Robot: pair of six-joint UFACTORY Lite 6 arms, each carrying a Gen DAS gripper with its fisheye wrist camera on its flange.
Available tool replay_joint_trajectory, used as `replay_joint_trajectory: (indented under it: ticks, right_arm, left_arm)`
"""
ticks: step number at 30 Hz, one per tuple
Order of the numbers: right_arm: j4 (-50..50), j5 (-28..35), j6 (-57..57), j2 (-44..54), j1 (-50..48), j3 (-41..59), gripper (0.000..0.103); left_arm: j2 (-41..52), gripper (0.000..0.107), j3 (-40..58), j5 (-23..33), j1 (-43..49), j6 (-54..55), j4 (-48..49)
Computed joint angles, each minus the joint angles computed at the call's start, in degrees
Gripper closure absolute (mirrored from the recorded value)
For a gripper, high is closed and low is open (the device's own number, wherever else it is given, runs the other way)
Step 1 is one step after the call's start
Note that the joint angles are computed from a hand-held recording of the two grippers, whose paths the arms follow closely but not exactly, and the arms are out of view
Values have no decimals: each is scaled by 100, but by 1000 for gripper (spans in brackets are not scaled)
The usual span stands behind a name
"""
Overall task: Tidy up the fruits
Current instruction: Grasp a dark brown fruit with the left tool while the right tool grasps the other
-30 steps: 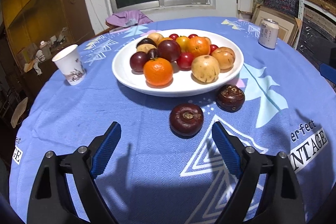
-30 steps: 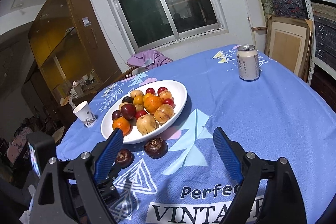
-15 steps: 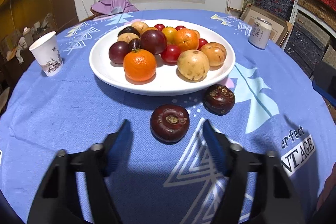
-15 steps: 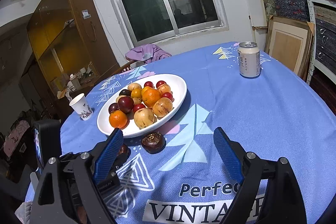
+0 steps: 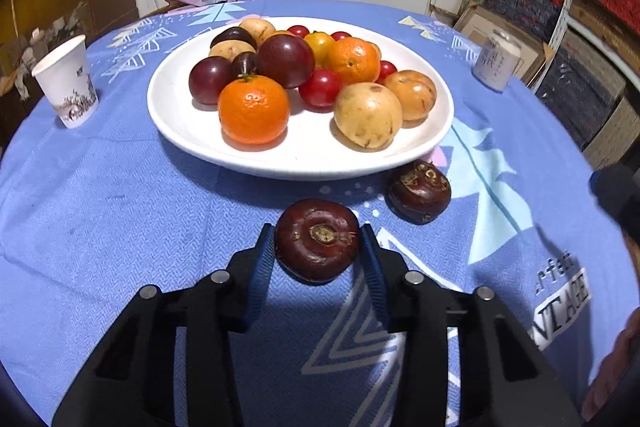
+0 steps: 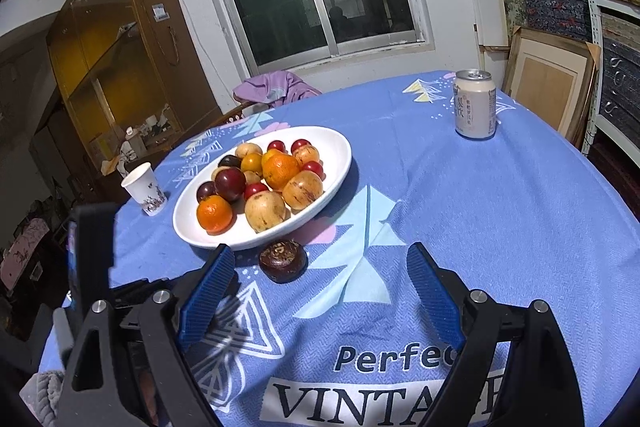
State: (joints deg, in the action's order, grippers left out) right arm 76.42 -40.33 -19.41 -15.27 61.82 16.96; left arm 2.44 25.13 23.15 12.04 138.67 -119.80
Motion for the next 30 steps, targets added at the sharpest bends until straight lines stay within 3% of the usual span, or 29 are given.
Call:
replay_joint_trajectory:
  ticks: [5,9,11,15,19,23,30]
  right_arm:
    - [-169,115,83,398,-63,154,14]
    - [-182,172,-48,894,71,430,14]
    - [-15,151,-359,1314,260,732,14]
    - [487,216,-1533,2281,472,1631,14]
    - [731,188,-2195,2730,309,2207,16]
    - [311,748,-1968,2912,-328,2432,26]
    - [-560,1425,-1121,3079,-955,2490,44]
  left_arm:
    - [-747,65,-542,72,612,254,118]
    - [-1387,65,-856,436,1804,-52,1142]
    - [-1341,65,-869,388,2068,408,861]
    - [-777,65,-419,346,2171,-263,1367]
    - [-788,65,-535,260,2041,179,994]
    - [-729,65,-605,155,1821,549,577]
    - [-652,65,-589,107,1744,474,654]
